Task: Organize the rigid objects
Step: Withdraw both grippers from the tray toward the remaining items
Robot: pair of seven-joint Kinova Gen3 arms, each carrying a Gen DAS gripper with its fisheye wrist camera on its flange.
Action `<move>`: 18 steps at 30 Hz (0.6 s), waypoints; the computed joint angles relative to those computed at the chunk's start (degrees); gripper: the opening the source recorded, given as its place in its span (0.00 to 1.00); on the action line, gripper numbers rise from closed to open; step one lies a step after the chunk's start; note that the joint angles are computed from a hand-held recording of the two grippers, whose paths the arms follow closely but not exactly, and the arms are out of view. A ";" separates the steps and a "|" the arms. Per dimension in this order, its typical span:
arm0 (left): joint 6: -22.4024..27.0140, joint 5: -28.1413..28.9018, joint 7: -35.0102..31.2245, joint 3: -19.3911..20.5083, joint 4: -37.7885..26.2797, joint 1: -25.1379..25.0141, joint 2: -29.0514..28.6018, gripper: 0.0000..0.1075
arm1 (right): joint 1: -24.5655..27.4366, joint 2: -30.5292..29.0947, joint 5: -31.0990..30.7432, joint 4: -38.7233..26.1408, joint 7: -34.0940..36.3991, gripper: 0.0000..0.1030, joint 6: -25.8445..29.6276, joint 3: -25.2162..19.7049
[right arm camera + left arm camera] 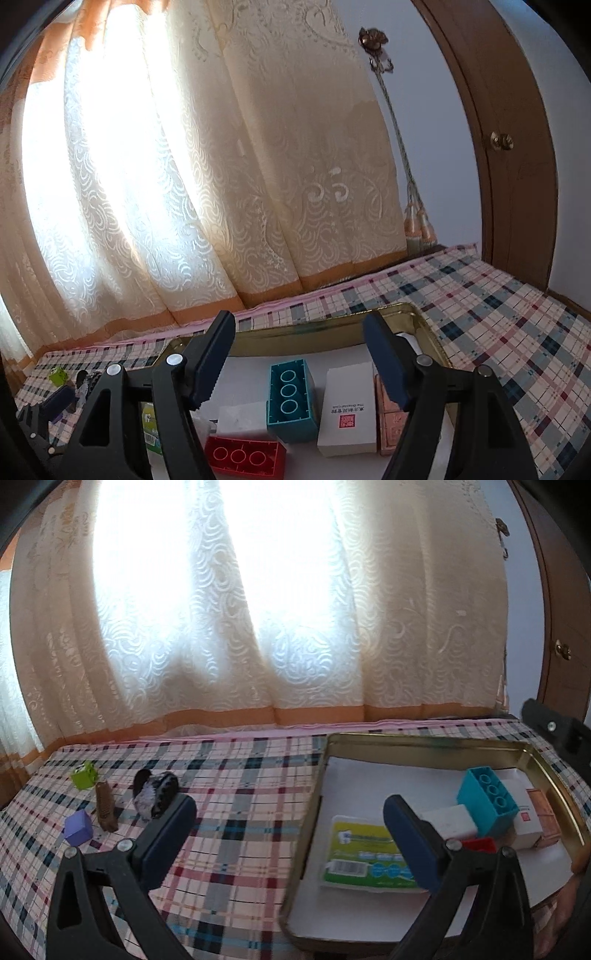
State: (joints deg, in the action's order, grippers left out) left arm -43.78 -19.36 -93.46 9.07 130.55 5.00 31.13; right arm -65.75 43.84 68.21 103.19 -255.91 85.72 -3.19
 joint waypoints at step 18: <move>-8.26 -5.96 1.26 -1.74 2.90 -7.17 0.85 0.95 | -6.18 9.47 -5.23 -13.30 2.61 0.80 15.37 3.88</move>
